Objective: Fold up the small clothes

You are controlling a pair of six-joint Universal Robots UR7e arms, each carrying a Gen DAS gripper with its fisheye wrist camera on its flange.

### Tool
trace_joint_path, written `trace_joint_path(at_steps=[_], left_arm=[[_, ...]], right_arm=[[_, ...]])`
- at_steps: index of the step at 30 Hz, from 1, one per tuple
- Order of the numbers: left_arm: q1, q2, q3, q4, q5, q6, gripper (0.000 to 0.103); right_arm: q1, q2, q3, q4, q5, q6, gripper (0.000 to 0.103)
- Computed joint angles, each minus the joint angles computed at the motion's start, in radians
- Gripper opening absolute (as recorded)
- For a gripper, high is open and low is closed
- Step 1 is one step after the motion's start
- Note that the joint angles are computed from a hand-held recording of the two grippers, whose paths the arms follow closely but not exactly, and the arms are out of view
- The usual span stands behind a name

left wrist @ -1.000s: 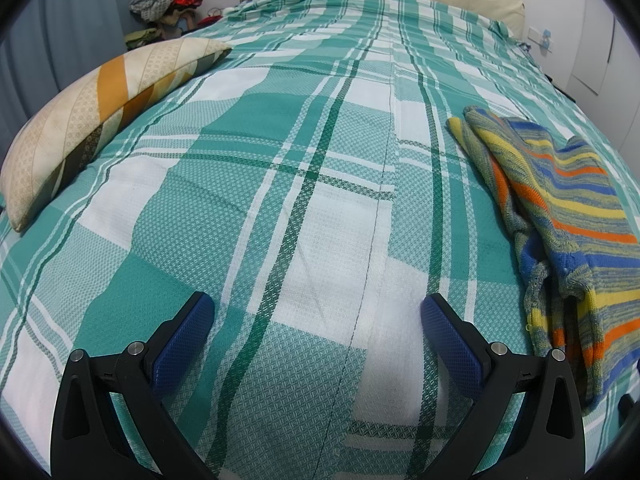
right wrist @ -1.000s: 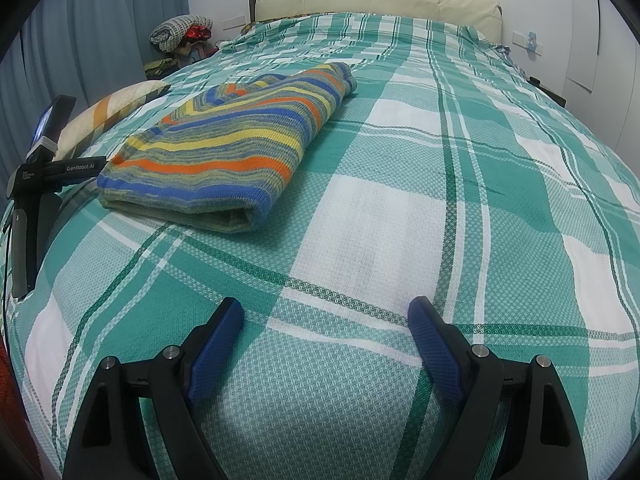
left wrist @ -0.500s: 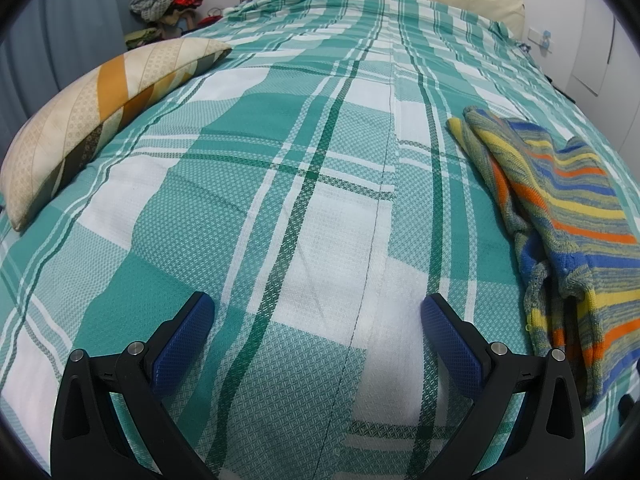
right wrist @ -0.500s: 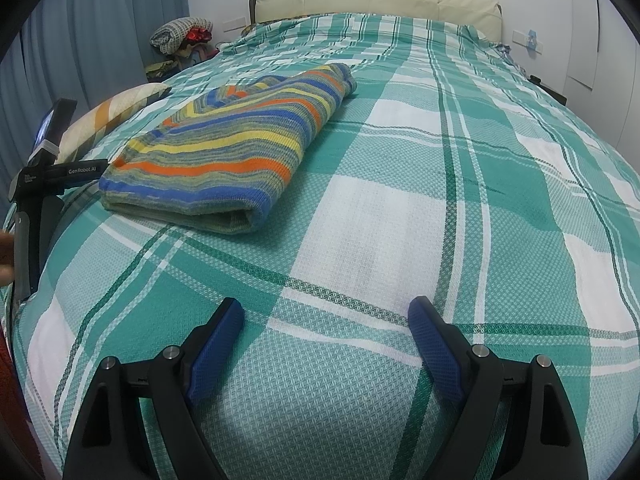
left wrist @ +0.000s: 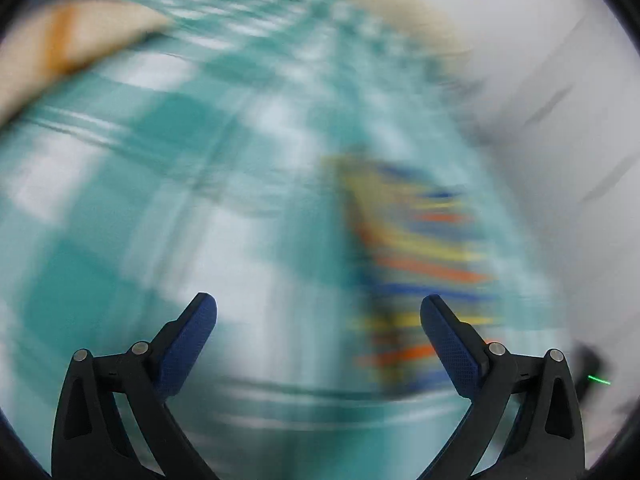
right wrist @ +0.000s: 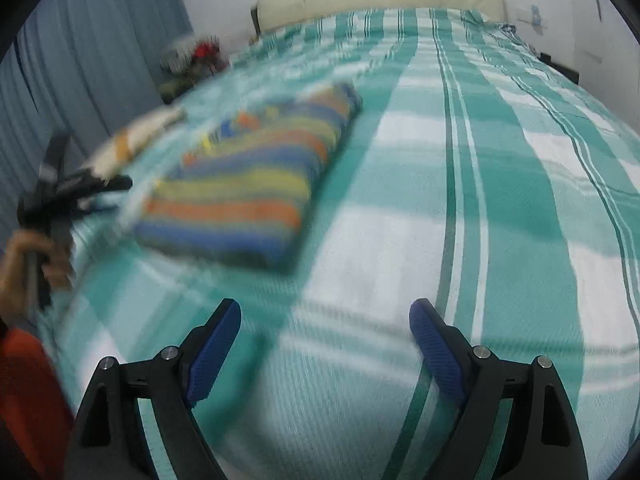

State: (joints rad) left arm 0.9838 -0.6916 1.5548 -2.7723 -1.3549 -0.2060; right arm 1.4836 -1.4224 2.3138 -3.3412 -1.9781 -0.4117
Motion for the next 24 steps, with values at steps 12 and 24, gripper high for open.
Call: trace_joint_path(at_steps=[12, 24], left_arm=[[-0.008, 0.303, -0.452, 0.38, -0.044, -0.021, 0.051], [-0.127, 0.319, -0.466, 0.26, -0.007, 0.076, 0.02]], right_arm=[[-0.155, 0.223, -0.501, 0.5, 0.483, 0.308, 0.065], [0.039, 0.161, -0.468, 0.339, 0.205, 0.146, 0.023]])
